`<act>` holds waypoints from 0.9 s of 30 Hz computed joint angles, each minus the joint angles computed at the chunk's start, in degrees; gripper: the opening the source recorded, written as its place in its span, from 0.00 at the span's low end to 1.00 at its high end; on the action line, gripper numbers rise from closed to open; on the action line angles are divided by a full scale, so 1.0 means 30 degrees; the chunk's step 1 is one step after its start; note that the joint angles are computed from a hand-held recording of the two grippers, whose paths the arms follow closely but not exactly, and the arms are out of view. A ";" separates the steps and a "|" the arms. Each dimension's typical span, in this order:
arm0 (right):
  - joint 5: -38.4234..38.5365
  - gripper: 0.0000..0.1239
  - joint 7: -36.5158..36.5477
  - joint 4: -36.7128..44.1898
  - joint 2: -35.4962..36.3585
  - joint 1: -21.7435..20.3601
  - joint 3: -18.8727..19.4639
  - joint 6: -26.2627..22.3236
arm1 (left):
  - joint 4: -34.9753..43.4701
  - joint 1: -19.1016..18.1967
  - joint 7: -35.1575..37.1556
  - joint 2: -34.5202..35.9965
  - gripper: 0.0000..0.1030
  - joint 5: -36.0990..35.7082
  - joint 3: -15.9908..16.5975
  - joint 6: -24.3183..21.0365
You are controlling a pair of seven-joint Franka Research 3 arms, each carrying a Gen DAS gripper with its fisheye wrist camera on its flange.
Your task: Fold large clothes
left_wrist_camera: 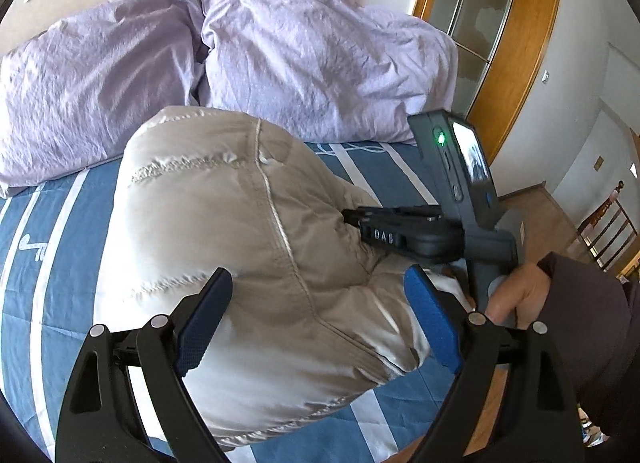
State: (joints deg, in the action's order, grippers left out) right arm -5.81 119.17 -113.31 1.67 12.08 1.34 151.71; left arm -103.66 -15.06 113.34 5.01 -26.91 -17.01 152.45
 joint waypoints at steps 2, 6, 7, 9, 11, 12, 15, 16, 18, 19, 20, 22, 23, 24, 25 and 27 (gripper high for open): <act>-0.0651 0.14 0.0408 0.0144 0.0133 0.0060 -0.0008 -0.0148 | -0.0097 0.0025 -0.0008 -0.0123 0.86 -0.0013 0.0031 0.0068; -0.1050 0.14 0.0620 0.0152 0.0252 0.0093 -0.0069 -0.0063 | 0.0274 0.0064 -0.0607 0.0088 0.86 0.0502 0.0169 0.0154; -0.1187 0.14 0.0682 0.0154 0.0282 0.0106 -0.0084 -0.0040 | 0.0381 0.0095 -0.0768 0.0161 0.86 0.0651 0.0189 0.0208; -0.1479 0.14 0.0899 0.0143 0.0326 0.0142 -0.0111 0.0022 | 0.0792 0.0151 -0.1228 0.0450 0.86 0.1123 0.0222 0.0291; -0.1676 0.14 0.1064 0.0134 0.0350 0.0175 -0.0129 0.0074 | 0.1151 0.0234 -0.1595 0.0706 0.86 0.1612 0.0223 0.0350; -0.1748 0.14 0.1133 0.0130 0.0360 0.0184 -0.0137 0.0103 | 0.1449 0.0261 -0.1808 0.0926 0.86 0.1984 0.0237 0.0402; -0.1815 0.14 0.1278 -0.0015 0.0321 0.0186 -0.0157 0.0337 | 0.2203 0.0324 -0.2449 0.1500 0.86 0.3180 0.0243 0.0583; -0.1904 0.14 0.1395 -0.0109 0.0295 0.0187 -0.0167 0.0482 | 0.2379 0.0369 -0.2637 0.1635 0.86 0.3479 0.0209 0.0620; -0.2294 0.14 0.1777 -0.0279 0.0250 0.0205 -0.0183 0.0745 | 0.3075 0.0372 -0.3308 0.2148 0.86 0.4410 0.0276 0.0582; -0.2533 0.14 0.1938 -0.0363 0.0231 0.0208 -0.0192 0.0865 | 0.3424 0.0383 -0.3638 0.2409 0.86 0.4843 0.0296 0.0539; -0.3080 0.14 0.2350 -0.0450 0.0210 0.0238 -0.0211 0.0989 | 0.3715 0.0394 -0.3951 0.2623 0.86 0.5247 0.0302 0.0483; -0.4064 0.14 0.3171 -0.0544 0.0196 0.0293 -0.0223 0.1124 | 0.4603 0.0321 -0.4811 0.3282 0.86 0.6303 0.0441 0.0244; -0.4612 0.14 0.3618 -0.0600 0.0179 0.0322 -0.0231 0.1192 | 0.4935 0.0314 -0.5140 0.3535 0.86 0.6716 0.0462 0.0141; -0.4991 0.14 0.3966 -0.0624 0.0180 0.0338 -0.0228 0.1224 | 0.5408 0.0242 -0.5590 0.3892 0.86 0.7250 0.0559 0.0000; -0.5191 0.14 0.4137 -0.0646 0.0176 0.0332 -0.0226 0.1262 | 0.5794 0.0200 -0.5956 0.4197 0.86 0.7697 0.0613 -0.0126; -0.5429 0.14 0.4414 -0.0730 0.0134 0.0312 -0.0216 0.1369 | 0.6668 0.0027 -0.6786 0.4855 0.86 0.8687 0.0811 -0.0509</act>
State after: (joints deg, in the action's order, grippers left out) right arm -22.10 132.41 -115.50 2.07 13.01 0.69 155.82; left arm -83.65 -14.98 92.98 19.57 -0.85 -14.57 150.92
